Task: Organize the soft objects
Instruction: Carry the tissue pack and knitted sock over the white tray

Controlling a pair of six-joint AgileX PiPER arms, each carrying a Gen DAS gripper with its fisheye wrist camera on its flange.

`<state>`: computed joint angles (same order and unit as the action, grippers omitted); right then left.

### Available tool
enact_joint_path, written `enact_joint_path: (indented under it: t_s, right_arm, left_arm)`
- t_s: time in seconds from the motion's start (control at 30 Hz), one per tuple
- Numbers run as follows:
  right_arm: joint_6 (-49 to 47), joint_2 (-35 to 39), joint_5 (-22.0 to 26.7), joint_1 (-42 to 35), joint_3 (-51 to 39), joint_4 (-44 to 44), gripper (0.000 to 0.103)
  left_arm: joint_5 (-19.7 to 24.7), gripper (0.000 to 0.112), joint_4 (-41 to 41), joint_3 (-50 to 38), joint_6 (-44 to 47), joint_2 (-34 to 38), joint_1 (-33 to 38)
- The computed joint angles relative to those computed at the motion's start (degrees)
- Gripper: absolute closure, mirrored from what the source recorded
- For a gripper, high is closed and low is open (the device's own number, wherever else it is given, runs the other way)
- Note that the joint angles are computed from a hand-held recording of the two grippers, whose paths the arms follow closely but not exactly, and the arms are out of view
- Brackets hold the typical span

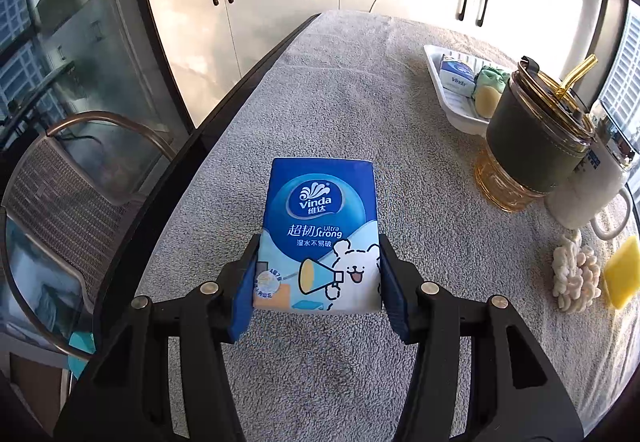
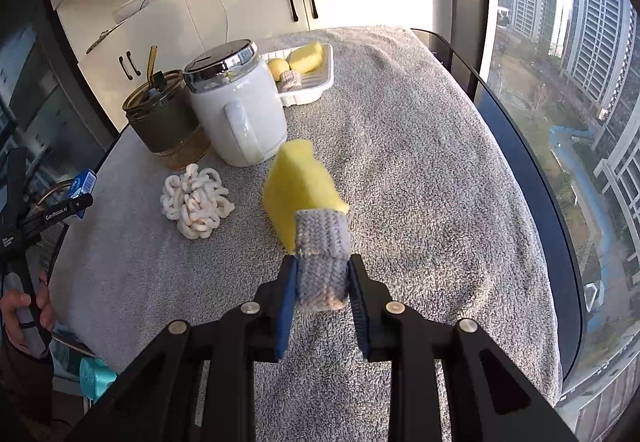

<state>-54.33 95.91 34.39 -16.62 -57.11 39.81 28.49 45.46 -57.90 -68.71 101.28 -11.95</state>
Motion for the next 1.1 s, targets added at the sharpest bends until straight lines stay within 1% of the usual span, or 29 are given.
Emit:
enact_joint_path:
  t_s: [0.1, 0.3, 0.43, 0.57, 0.73, 0.9, 1.0, 1.1]
  right_arm:
    - [1.72, 1.14, -0.74, -0.78, -1.76, -1.74, 0.076]
    - [6.38, 5.77, -1.80, -0.20, -7.06, -6.24, 0.075]
    - [8.91, 9.08, -1.74, 0.17, -10.98, -8.64, 0.075]
    - [12.22, 12.76, -1.42, 0.81, -15.91, -11.20, 0.076]
    - [16.37, 17.80, 0.33, 1.48, -23.70, -14.16, 0.076]
    - [20.37, 21.76, 1.89, 2.61, -30.96, -17.45, 0.075]
    - [22.44, 24.23, 3.02, 3.26, -35.41, -19.12, 0.075]
    - [23.97, 26.53, 4.23, 3.84, -39.55, -20.32, 0.075]
  left_arm:
    - [-0.10, 0.062, -0.60, -0.59, 1.18, 0.41, 1.23]
    - [-0.03, 0.061, -1.07, -2.40, 2.29, 1.86, 2.76]
    - [0.08, 0.061, -2.88, -4.56, 5.18, 3.43, 3.93]
    - [1.11, 0.061, -5.12, -8.13, 9.05, 6.15, 4.96]
    - [1.39, 0.061, -8.12, -12.02, 13.34, 8.69, 6.93]
    - [3.28, 0.061, -8.97, -16.88, 15.99, 11.48, 8.06]
    - [4.02, 0.061, -11.46, -20.46, 19.73, 13.61, 8.86]
    - [4.23, 0.061, -17.09, -24.53, 25.80, 15.96, 10.10]
